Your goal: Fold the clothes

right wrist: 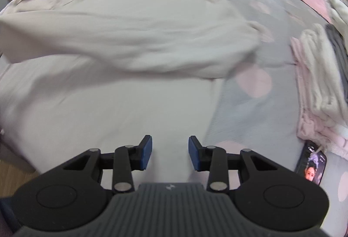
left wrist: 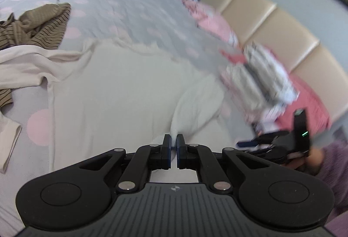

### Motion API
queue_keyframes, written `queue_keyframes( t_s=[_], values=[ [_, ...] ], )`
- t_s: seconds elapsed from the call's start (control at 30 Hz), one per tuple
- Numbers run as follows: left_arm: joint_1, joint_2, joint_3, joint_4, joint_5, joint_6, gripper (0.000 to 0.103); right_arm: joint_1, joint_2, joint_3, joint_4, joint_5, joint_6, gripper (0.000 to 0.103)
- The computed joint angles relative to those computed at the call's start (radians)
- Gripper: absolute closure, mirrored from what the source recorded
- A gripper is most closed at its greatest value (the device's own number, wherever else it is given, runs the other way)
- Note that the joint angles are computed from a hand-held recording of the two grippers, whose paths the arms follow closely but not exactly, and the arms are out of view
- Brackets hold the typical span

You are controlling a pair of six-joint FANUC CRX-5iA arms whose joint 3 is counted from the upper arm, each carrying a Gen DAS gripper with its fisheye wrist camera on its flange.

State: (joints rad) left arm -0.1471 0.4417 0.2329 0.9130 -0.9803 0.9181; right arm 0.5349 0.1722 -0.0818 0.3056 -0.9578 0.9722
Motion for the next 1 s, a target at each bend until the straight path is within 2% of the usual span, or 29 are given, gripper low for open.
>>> queue_keyframes(
  t_s=[0.1,0.17,0.3,0.43,0.63,0.7,0.73,0.77,0.9,1.0],
  values=[
    [0.019,-0.047,-0.073,0.132,0.042,-0.033,0.101,-0.022,0.016,0.01,0.028,-0.007,-0.033,0.063],
    [0.03,-0.07,-0.103,0.195,0.043,-0.048,0.101,-0.034,0.029,0.015,0.051,-0.005,-0.033,0.063],
    [0.038,-0.107,-0.125,0.221,0.008,-0.067,0.101,-0.066,0.037,0.015,0.089,0.044,0.017,0.063],
    [0.033,-0.132,-0.149,0.266,-0.019,-0.081,0.101,-0.092,0.073,0.002,0.171,0.15,0.077,0.063],
    [0.005,-0.133,-0.144,0.383,-0.04,-0.092,0.101,-0.117,0.137,0.001,0.307,0.25,0.111,0.064],
    [-0.01,-0.136,-0.142,0.418,-0.047,-0.099,0.101,-0.13,0.155,0.012,0.297,0.271,0.127,0.065],
    [-0.018,-0.134,-0.139,0.435,-0.052,-0.099,0.101,-0.135,0.163,0.026,0.275,0.271,0.143,0.069],
    [-0.025,-0.134,-0.137,0.451,-0.06,-0.1,0.101,-0.14,0.171,0.041,0.25,0.267,0.159,0.096],
    [-0.056,-0.135,-0.131,0.501,-0.11,-0.119,0.101,-0.177,0.175,0.109,0.123,0.242,0.147,0.096],
    [-0.086,-0.119,-0.114,0.54,-0.199,-0.135,0.101,-0.222,0.17,0.146,0.007,0.229,0.139,0.096]
  ],
)
